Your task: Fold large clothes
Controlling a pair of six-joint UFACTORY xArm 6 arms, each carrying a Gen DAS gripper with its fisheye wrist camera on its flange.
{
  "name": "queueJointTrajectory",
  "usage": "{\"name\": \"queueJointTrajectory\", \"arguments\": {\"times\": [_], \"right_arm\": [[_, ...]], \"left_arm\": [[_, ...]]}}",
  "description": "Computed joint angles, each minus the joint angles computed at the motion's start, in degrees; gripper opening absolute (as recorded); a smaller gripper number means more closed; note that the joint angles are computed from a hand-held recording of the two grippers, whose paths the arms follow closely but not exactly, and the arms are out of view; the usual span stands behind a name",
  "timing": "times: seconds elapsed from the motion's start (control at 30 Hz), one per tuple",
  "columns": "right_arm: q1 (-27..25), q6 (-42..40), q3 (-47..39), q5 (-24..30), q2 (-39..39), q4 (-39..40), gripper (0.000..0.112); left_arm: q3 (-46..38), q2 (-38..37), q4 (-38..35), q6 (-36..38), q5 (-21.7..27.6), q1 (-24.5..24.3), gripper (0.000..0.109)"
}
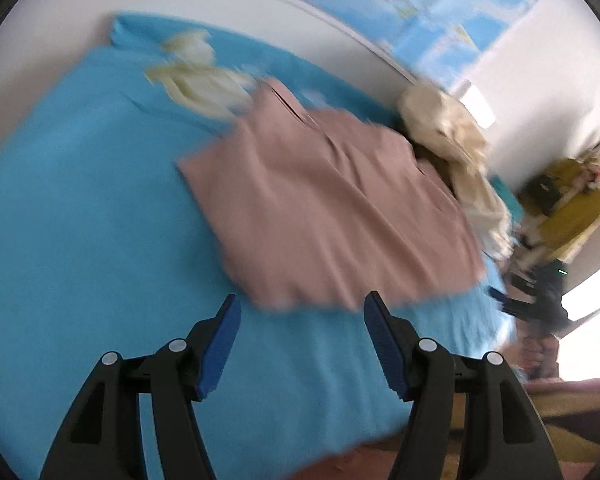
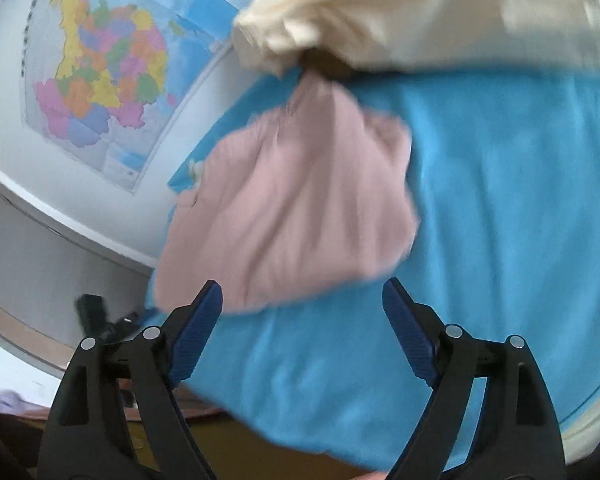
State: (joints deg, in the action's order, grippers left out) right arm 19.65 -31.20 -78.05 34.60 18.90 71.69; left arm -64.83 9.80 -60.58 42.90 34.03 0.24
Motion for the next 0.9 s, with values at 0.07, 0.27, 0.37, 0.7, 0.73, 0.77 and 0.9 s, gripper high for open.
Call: {"name": "queueJointTrajectory", "arguments": {"times": [0.07,0.27,0.37,0.7,0.73,0.77,0.9], "right_arm": [[0.77,0.3,0.37,1.09,0.58,0.78,0.082],[2.72,-0.66,-3.07,0.43,3.93,4.63,0.082],[4.17,-0.1,-5.16,-2.74,5.62,3.62,0.082],[7.24,1.5,-11.52,-10.7,11.05,3.12,0.087],[7.32,2.0,-12.05,-10.99,11.47,2.8,0.087],[7.43,2.59,-12.42,-11.51,11.79,2.78,0.087],[7.92,4.73,-14.55,-13.17,13.36,1.99,0.088]], "left_arm": [[0.51,0.12,-0.74,0.25,1.62,-1.36,0.062],[-1.71,3.64,-6.23,1.08,3.12,-3.23,0.073],[-3.07,4.94,-11.9,1.98,4.15,-3.04,0.083],[-12.9,12.44,-14.85,-2.97,2.38,-5.75,0.097],[-14.4,13.58,-14.43,-4.03,1.77,-6.12,0.097],[-15.79,14.65,-14.48,-4.83,1.14,-6.32,0.097],[-20.19,17.91,-14.5,-7.59,-0.85,-6.64,0.097]]}}
